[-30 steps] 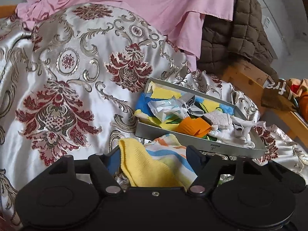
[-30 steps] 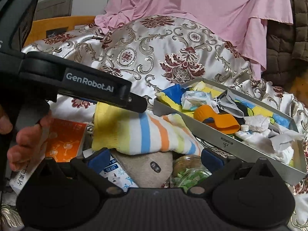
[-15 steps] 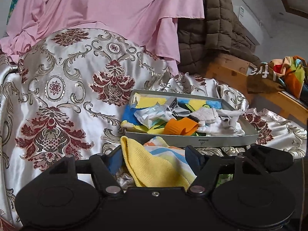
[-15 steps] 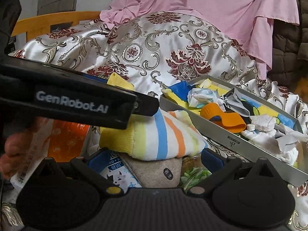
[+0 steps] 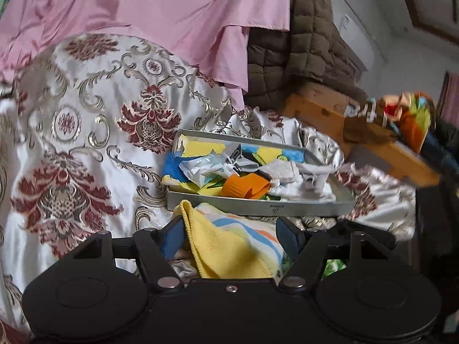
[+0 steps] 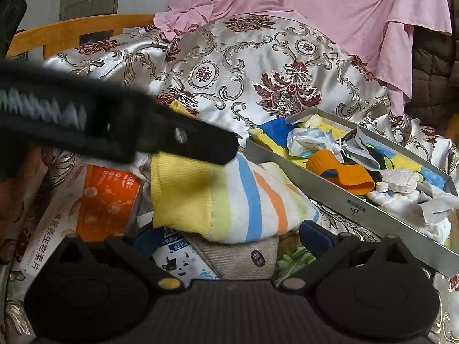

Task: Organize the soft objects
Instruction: 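Lift the striped sock with the left gripper while the right gripper grasps the beige pouch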

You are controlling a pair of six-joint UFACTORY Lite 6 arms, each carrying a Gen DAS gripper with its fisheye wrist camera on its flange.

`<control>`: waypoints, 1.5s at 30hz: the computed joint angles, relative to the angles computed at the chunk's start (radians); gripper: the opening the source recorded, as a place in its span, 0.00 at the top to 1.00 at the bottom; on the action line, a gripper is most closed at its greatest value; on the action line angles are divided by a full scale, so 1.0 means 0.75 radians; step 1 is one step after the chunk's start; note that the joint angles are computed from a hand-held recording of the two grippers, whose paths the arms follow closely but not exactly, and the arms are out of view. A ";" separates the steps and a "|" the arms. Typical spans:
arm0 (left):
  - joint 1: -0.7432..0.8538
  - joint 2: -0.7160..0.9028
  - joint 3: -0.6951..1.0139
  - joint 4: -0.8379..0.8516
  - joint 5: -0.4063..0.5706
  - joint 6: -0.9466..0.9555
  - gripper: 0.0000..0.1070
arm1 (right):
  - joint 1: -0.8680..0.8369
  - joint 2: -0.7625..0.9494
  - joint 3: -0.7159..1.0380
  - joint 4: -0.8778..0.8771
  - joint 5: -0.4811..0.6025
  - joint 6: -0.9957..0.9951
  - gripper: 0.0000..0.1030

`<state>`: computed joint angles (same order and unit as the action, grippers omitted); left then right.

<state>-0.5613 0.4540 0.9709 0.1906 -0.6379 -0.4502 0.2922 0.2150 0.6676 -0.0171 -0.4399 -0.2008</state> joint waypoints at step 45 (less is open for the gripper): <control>0.191 0.289 0.357 0.417 0.229 -0.618 0.85 | 0.050 0.173 0.245 0.038 0.186 0.043 0.05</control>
<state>-0.4181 0.6709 1.2387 0.5036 -0.4658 -0.9134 0.3294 0.3449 0.8515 0.0114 -0.3001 -0.1687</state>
